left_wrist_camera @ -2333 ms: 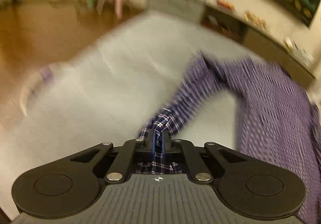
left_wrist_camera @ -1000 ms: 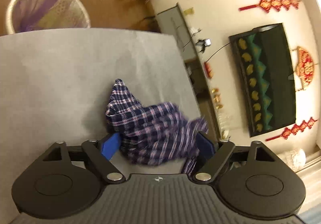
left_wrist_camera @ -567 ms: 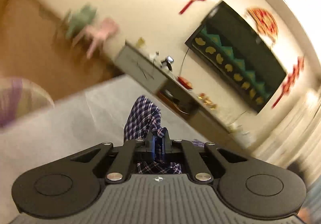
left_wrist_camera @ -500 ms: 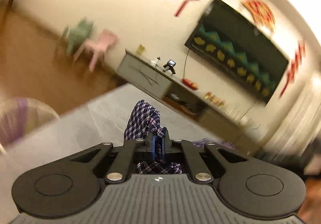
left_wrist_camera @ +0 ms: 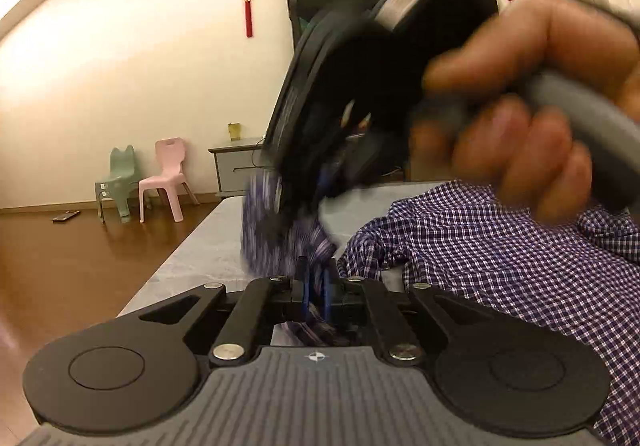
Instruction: Fold clothes
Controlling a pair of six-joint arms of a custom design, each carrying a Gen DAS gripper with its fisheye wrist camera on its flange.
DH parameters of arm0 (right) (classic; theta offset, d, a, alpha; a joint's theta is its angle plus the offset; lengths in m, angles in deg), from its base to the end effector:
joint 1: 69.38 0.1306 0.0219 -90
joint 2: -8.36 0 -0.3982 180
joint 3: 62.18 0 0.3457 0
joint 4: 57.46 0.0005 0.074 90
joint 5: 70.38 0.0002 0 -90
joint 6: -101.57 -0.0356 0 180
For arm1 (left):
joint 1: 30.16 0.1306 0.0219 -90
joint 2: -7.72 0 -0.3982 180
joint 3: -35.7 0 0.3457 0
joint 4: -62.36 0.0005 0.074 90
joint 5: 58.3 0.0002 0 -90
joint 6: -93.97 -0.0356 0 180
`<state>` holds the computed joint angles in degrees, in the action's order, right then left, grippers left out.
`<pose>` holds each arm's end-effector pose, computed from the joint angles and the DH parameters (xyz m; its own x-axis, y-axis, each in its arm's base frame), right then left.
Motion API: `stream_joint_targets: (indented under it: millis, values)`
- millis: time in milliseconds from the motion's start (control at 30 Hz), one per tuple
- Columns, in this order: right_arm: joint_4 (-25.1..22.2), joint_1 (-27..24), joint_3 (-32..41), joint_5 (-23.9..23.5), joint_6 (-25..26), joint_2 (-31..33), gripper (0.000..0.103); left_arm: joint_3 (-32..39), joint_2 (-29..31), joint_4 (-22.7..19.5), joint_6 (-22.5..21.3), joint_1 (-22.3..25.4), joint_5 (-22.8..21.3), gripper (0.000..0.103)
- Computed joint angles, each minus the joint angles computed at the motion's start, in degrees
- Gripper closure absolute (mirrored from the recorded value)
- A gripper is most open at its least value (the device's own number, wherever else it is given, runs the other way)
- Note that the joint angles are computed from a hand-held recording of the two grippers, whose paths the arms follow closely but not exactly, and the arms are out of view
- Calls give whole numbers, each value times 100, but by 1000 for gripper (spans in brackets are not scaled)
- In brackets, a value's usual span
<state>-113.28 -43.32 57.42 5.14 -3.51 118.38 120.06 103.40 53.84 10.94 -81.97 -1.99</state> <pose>0.5119 0.2597 0.4838 -0.7776 -0.0998 -0.6208 -0.3919 0.8490 0.3543 0.3228 -0.3793 0.4236 -0.2485 0.1526 -0.9565 0.3035 0.9501 0.0727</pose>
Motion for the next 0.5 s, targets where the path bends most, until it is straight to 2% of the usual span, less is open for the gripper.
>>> stream_joint_targets:
  millis: [33, 67, 100, 133, 200, 267, 300, 367, 500]
  values:
    - [230, -75, -104, 59, 110, -264, 97, -22, -41, 20, 169, -24, -60, 23]
    - [449, -159, -178, 106, 221, -511, 97, -42, -82, 38, 339, -47, -121, 2]
    - [636, -329, -287, 263, 269, -811, 97, -60, -123, 53, 508, -71, -184, 2]
    - [807, -514, -345, 398, 325, -1078, 97, -36, -180, -138, 724, -25, 141, 2]
    - [1105, -905, -460, 759, 479, -1538, 97, 191, -171, -903, 1263, 111, 1010, 2]
    - [1245, -1548, -723, 1171, 424, -2000, 97, 561, 19, -1886, 1794, 207, 1721, 3]
    - [1258, -1874, -882, 1247, 290, -2149, 97, 782, 155, -2423, 2054, 248, 2096, 4]
    - [1243, -2607, -1207, 1214, -122, -2354, 97, 985, 334, -3067, 2425, 260, 2615, 8]
    - [1251, -3502, -2133, 865, -773, -2592, 97, 988, 323, -3320, 2133, -75, 2281, 8]
